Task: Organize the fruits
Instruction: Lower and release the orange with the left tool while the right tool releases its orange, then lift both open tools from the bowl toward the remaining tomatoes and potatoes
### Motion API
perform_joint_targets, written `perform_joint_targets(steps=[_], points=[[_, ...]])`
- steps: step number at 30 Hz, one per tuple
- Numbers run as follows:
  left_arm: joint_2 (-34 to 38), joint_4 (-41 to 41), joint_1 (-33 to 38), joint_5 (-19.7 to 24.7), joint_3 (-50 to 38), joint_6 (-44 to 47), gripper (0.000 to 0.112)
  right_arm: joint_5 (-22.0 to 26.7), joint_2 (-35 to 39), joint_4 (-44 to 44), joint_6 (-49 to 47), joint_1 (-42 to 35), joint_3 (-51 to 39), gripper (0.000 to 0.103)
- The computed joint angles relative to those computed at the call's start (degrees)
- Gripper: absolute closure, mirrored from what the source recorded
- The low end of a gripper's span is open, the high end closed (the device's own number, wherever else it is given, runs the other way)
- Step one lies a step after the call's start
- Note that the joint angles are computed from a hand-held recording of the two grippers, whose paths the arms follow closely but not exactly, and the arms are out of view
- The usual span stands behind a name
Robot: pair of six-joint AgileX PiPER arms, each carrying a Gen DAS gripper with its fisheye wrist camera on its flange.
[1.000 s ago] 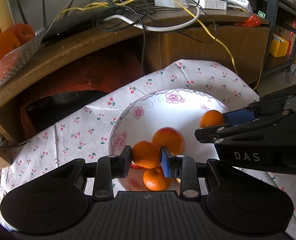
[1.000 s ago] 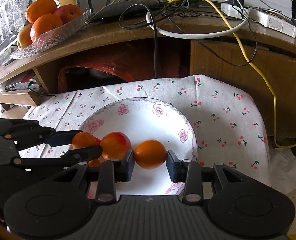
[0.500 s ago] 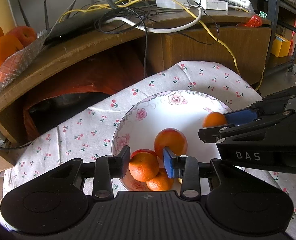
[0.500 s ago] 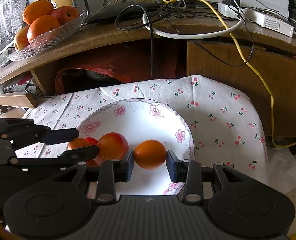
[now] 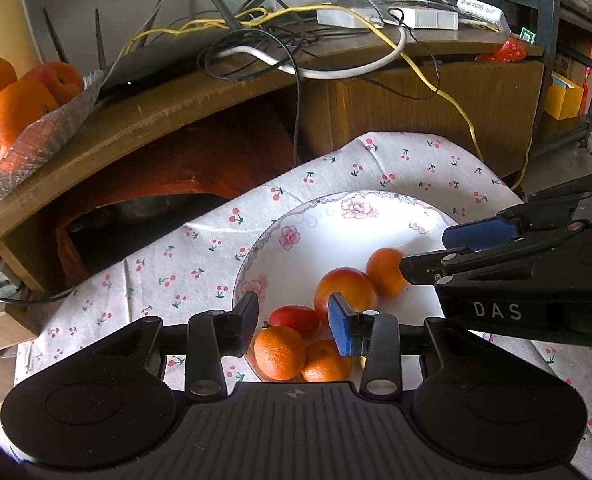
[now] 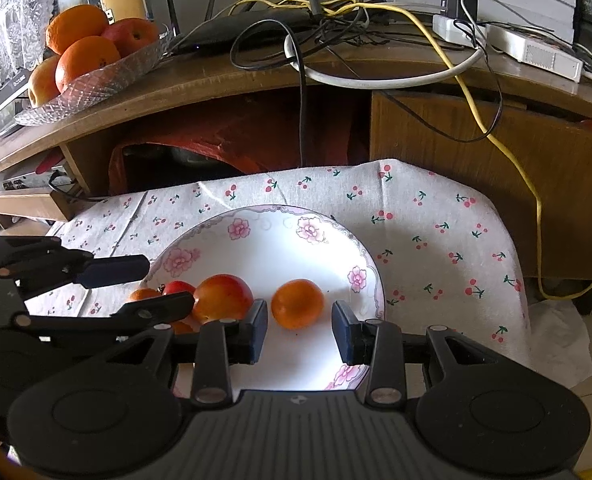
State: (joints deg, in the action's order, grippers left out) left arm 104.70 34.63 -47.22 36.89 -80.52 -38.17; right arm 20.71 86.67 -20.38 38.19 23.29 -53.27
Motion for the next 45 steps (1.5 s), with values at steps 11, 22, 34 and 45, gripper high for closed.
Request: perform_joint_targets(steps=[11, 22, 34, 45], points=[[-1.6, 3.0, -1.5, 1.4, 1.0, -2.2, 0.064, 0.8, -1.8, -3.1, 3.6, 1.1, 0.5, 0.068], [-4.4, 6.2, -3.6, 2.9, 3.0, -4.2, 0.064, 2.9, -4.9, -6.5, 8.2, 3.6, 1.6, 0.068], [-7.5, 8.9, -6.4, 6.1, 5.5, -6.8, 0.064, 5.8, -8.5, -7.6, 9.9, 6.8, 2.9, 0.068], [-9.8, 9.6, -8.1, 8.6, 7.9, -8.1, 0.064, 7.8, -10.0, -9.7, 12.7, 10.2, 3.5, 0.068]])
